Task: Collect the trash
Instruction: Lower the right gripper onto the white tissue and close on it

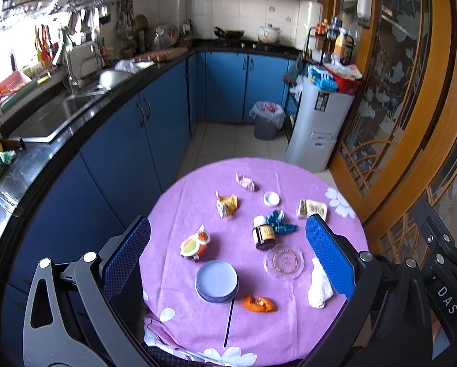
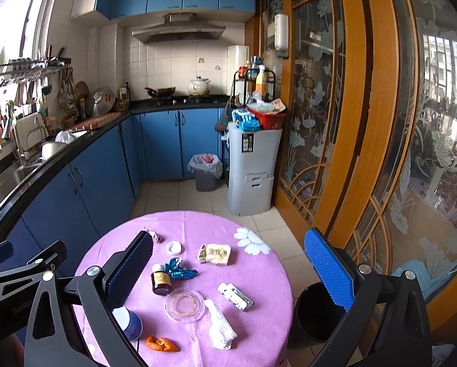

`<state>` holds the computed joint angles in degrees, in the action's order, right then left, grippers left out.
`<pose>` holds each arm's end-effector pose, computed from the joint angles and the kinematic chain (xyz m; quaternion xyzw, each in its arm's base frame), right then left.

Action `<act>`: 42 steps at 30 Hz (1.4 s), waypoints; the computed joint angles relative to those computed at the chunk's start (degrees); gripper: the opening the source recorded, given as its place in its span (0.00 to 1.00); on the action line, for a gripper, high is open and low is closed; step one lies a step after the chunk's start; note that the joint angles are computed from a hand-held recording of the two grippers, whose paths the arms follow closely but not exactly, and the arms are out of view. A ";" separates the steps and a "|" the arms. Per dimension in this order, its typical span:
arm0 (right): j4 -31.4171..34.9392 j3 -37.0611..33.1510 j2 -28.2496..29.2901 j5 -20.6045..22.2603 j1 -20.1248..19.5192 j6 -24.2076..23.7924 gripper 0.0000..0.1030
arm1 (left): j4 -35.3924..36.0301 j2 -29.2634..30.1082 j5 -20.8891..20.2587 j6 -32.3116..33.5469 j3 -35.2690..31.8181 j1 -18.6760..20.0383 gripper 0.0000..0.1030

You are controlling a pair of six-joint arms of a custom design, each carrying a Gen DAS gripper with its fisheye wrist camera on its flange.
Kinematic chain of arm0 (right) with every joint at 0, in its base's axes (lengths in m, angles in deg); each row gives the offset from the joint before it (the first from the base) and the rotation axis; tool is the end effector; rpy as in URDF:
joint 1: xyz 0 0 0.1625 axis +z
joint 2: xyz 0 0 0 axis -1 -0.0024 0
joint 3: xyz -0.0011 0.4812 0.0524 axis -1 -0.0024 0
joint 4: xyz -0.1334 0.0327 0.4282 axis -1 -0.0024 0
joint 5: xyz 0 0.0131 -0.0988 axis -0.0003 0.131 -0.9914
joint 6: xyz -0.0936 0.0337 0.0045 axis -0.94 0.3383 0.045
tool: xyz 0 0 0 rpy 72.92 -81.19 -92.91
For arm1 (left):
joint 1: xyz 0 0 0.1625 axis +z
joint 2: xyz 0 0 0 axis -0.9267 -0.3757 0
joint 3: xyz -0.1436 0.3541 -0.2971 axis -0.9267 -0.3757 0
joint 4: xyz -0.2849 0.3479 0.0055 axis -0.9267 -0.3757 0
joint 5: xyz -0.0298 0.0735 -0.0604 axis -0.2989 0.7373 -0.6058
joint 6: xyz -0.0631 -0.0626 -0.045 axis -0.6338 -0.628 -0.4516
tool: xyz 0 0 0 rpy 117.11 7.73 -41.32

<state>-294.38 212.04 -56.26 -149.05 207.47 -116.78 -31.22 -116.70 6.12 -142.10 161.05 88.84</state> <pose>0.2892 -0.4006 0.2273 0.2502 -0.8088 0.4421 0.2963 -0.3243 -0.3604 0.2340 -0.0221 0.8071 -0.4383 0.3949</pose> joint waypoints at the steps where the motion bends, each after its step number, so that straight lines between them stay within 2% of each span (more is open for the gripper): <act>1: 0.94 -0.09 0.08 -0.18 -0.26 0.43 0.94 | -1.28 0.06 -0.36 1.07 0.22 0.45 0.97; 8: 10.87 -1.56 1.53 -1.71 -4.04 4.33 0.94 | -17.98 0.51 -6.75 16.12 3.75 6.18 0.97; 12: 17.15 -2.15 3.38 -3.63 -7.24 6.42 0.94 | -27.01 2.40 -12.55 24.59 6.33 11.06 0.97; 18: 28.37 -2.55 5.03 -4.89 -12.13 11.10 0.94 | -31.23 5.34 -19.68 26.97 8.40 16.86 0.97; 24: 34.96 -3.06 6.95 -5.21 -15.05 12.82 0.94 | -33.14 6.85 -21.86 26.01 9.49 19.82 0.97; 30: 38.34 -4.47 8.02 -4.99 -15.78 12.86 0.94 | -33.04 7.61 -21.49 24.94 9.38 21.20 0.96; 32: 38.35 -4.87 8.59 -4.92 -15.65 11.96 0.94 | -34.05 7.69 -21.48 25.18 9.47 21.77 0.92; 34: 38.58 -5.43 9.23 -5.04 -15.69 11.43 0.94 | -34.54 7.77 -22.09 25.58 9.36 22.46 0.91; 42: 42.11 -7.32 10.44 -5.31 -17.05 12.75 0.94 | -35.68 8.85 -22.57 27.46 8.85 24.36 0.91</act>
